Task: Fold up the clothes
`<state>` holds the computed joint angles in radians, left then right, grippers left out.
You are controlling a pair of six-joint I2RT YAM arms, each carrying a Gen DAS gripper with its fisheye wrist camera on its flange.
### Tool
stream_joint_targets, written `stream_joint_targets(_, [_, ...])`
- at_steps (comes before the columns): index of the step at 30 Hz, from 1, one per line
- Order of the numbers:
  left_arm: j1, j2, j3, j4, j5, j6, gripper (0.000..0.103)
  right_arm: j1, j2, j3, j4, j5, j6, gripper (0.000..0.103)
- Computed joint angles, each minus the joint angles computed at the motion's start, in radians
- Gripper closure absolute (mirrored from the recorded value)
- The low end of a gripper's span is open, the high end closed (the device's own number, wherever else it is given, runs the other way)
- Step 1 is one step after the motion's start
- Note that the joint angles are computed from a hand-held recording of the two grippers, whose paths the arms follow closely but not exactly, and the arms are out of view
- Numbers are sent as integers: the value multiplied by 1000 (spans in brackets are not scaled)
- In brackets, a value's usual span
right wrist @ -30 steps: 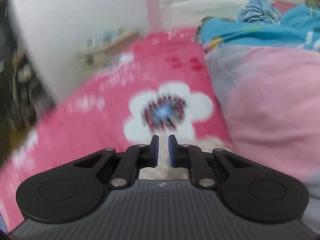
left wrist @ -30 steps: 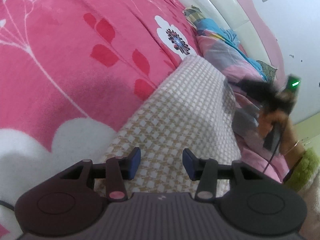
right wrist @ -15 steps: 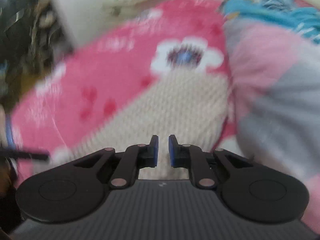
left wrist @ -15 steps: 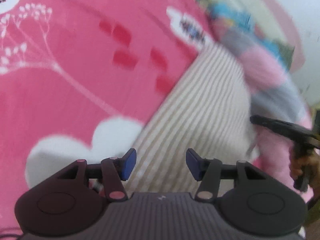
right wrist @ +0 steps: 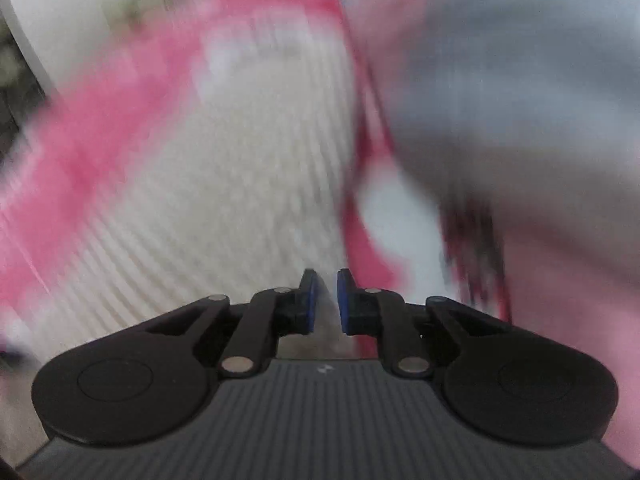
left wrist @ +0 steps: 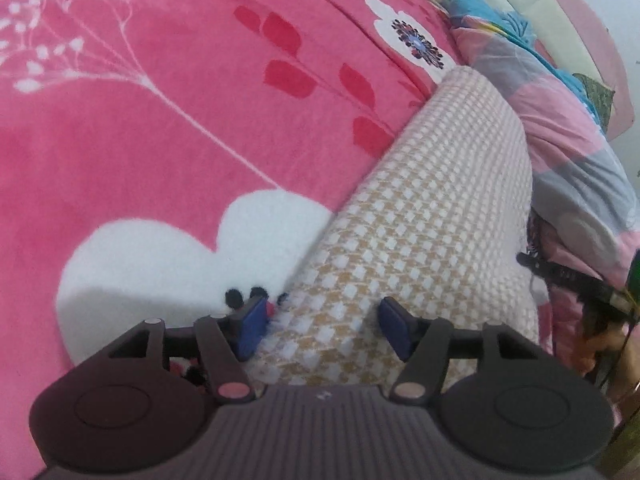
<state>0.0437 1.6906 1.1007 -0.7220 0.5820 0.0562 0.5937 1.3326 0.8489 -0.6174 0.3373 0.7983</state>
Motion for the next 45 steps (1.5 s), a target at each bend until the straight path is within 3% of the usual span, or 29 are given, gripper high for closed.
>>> stream_joint_targets(3, [8,19,3,8,18,15,38,-23,-55,17,-53,-21,78,88])
stream_joint_targets(6, [1,20,-12,30,28,-3,38,47,-36,141,-174,102,24,86])
stream_joint_targets(9, [-52,-64,-144,154,3,-130,38,95,-37,122,-76,43,-14,88])
stream_joint_targets(11, [-49,-69,-143,140,0,-109,37,133,80,127,-121,-2,-51,89])
stream_joint_targets(13, [-33,-85,-127,98,-7,-58,37,178,98,128,-145,39,-14,89])
stream_joint_targets(15, [-7,-99,-111,51,-9,12,37,196,99,227,-252,41,82,85])
stream_joint_targets(18, [40,-78,-68,-46,-18,113,33,336,67,326,-301,49,123,85])
stream_joint_targets(22, [113,-35,-67,-105,15,183,29,444,256,352,-257,-90,207,86])
stream_joint_targets(24, [145,-46,-58,-134,24,234,32,508,313,315,-207,-12,268,86])
stream_joint_targets(27, [198,-82,-33,-202,35,347,32,542,295,419,-323,8,465,84])
stream_joint_targets(30, [270,-98,-24,-308,34,511,32,652,298,558,-395,54,519,84])
stream_joint_targets(34, [261,-127,-113,-281,-81,576,28,699,396,576,-268,-110,518,83])
stream_joint_targets(37, [312,-103,-99,-313,-70,590,31,729,501,571,-213,-104,551,81])
stream_joint_targets(38, [326,-102,-66,-341,-60,595,36,724,486,579,-228,-110,575,81])
stream_joint_targets(40, [353,-130,-11,-389,-41,629,35,751,430,590,-248,-61,641,79])
stream_joint_targets(42, [393,-159,-11,-431,-44,704,32,817,407,646,-299,-10,627,79])
stream_joint_targets(45, [366,-193,-93,-405,-120,752,31,825,400,574,-213,-87,602,79])
